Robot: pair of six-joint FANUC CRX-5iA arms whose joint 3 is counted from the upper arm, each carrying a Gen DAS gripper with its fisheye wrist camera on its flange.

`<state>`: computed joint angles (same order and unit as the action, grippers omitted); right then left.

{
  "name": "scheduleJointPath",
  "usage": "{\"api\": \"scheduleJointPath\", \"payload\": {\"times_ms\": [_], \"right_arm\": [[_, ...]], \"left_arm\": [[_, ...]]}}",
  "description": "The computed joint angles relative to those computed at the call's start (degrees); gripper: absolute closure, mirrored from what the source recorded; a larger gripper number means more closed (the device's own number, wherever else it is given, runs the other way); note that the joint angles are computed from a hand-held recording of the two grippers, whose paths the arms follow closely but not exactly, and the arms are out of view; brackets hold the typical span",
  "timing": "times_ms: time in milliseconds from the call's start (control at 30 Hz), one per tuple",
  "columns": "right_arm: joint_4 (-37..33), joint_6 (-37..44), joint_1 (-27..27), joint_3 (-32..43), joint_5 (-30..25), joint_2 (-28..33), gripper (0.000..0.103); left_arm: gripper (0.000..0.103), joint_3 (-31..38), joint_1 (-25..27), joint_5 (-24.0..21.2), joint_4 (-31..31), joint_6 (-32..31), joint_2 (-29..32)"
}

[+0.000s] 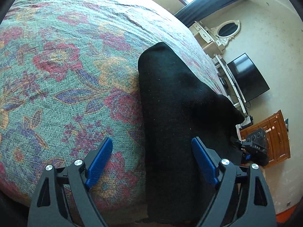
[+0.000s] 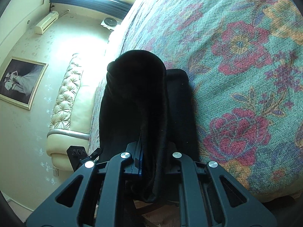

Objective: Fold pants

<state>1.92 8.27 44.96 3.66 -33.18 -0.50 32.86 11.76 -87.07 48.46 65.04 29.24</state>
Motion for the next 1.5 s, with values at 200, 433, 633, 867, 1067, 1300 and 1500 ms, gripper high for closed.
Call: {"api": "scheduleJointPath", "payload": {"times_ms": [200, 433, 633, 867, 1067, 1300, 1500], "right_arm": [[-1.37, -1.32, -0.77, -4.22, 4.26, -2.81, 0.077], [10.44, -8.26, 2.98, -3.23, -9.35, -4.46, 0.019], [4.06, -11.04, 2.63, -10.26, 7.16, -6.39, 0.019], [0.63, -9.14, 2.89, -10.73, 11.13, -5.13, 0.017], [-1.09, -4.51, 2.54, -6.58, 3.43, -3.66, 0.045], [1.53, -6.69, 3.69, -8.97, 4.43, -5.23, 0.068], [-0.42, -4.54, 3.50, -8.98, 4.14, -5.83, 0.071]], "left_arm": [[0.019, -3.41, 1.51, -0.95, 6.09, 2.12, 0.32], [0.019, -5.81, 2.82, -4.51, 11.35, 1.87, 1.05], [0.016, -9.31, 2.90, -5.63, 12.92, 3.01, -0.52], [0.016, -11.42, 2.48, -8.17, 15.59, 5.79, -0.30], [0.018, -13.30, 1.94, -10.79, 17.92, 7.89, 0.67], [0.058, -9.42, 2.08, -12.80, 13.80, 8.32, 2.00], [0.066, -8.45, 2.50, -13.05, 13.19, 6.07, 2.12]]}}
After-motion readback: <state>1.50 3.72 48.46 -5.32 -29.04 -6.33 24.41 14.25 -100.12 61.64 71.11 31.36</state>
